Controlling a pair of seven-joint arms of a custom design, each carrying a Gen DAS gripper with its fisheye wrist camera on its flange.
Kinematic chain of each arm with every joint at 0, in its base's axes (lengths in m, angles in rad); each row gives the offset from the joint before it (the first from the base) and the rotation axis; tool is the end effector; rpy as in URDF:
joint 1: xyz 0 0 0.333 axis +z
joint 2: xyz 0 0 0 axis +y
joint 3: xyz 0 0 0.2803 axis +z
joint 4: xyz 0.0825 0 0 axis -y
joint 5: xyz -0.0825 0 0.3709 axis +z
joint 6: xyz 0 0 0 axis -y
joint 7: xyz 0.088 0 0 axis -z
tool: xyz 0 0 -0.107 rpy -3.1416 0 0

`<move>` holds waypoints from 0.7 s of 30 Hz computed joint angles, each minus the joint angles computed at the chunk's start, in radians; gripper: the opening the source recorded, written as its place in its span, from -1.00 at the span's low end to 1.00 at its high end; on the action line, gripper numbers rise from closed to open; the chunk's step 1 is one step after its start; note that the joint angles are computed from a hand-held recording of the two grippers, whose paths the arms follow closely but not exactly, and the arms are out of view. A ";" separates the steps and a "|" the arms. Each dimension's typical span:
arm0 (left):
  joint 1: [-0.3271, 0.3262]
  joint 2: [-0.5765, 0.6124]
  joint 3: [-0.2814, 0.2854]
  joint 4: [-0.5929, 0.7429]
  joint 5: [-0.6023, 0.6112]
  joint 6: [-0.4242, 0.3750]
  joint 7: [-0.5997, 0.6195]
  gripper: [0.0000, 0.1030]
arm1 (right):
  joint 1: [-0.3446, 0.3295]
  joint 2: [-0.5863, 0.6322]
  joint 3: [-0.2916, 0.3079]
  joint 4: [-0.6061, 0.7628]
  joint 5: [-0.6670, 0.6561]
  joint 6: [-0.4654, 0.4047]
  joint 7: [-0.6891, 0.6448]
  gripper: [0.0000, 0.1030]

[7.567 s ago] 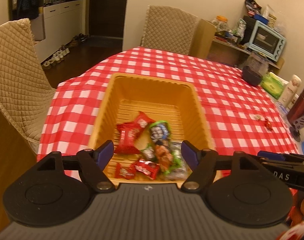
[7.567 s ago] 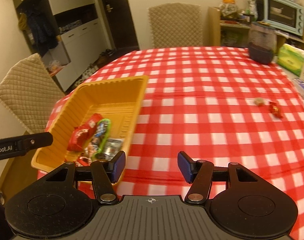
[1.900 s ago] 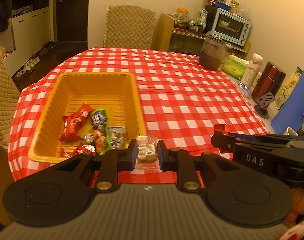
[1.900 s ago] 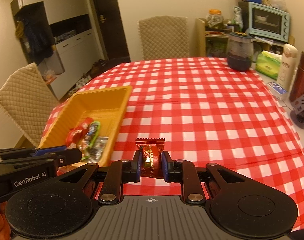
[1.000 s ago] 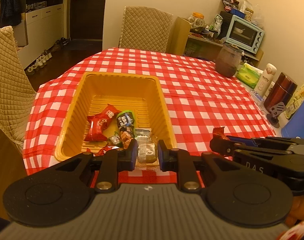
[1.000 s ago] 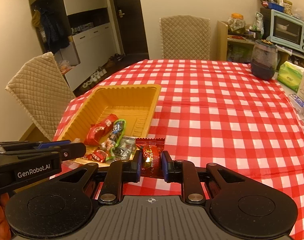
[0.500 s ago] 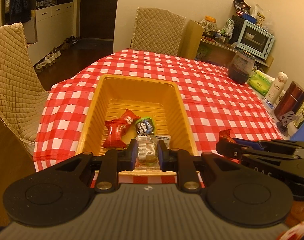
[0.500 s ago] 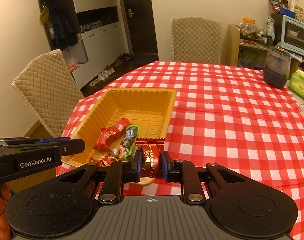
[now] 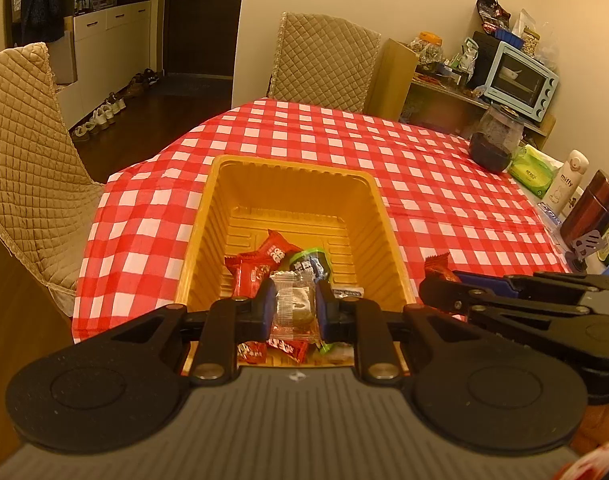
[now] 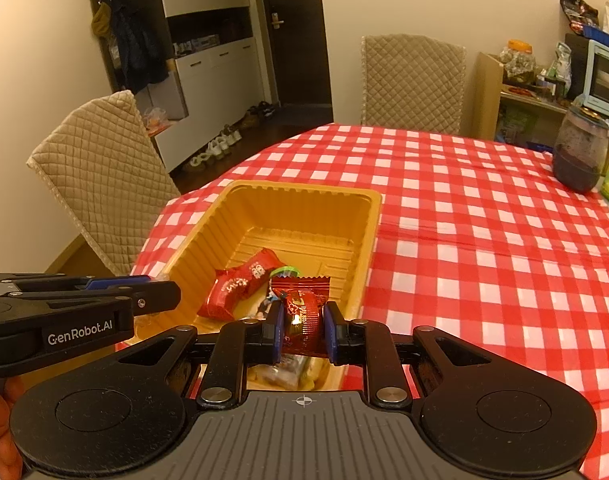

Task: Organize snacks
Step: 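Carry the gold cube and red candy over the orange tray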

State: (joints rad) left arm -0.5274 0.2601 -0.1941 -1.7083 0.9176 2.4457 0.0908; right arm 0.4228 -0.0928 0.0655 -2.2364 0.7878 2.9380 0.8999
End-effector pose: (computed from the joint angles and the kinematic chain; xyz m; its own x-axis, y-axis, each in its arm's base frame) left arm 0.4975 -0.4224 0.4637 0.1290 -0.9801 0.1508 -0.6659 -0.1983 -0.7192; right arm 0.4983 0.2136 0.4600 0.4950 -0.8525 -0.1678 -0.6349 -0.2230 -0.7397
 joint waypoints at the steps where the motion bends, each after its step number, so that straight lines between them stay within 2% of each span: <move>1: 0.003 0.003 0.001 0.003 -0.002 0.002 0.006 -0.63 | 0.000 0.012 0.001 0.010 -0.005 -0.001 0.004 -0.59; 21: 0.044 0.108 0.058 0.107 -0.089 0.069 0.161 -0.63 | -0.094 0.222 0.083 0.229 -0.100 -0.041 0.089 -0.59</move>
State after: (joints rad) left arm -0.4836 0.3686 -0.1357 -1.6009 0.8283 2.5149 0.2514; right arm 0.3285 0.1291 0.1482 -2.0078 0.6880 2.8968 0.9887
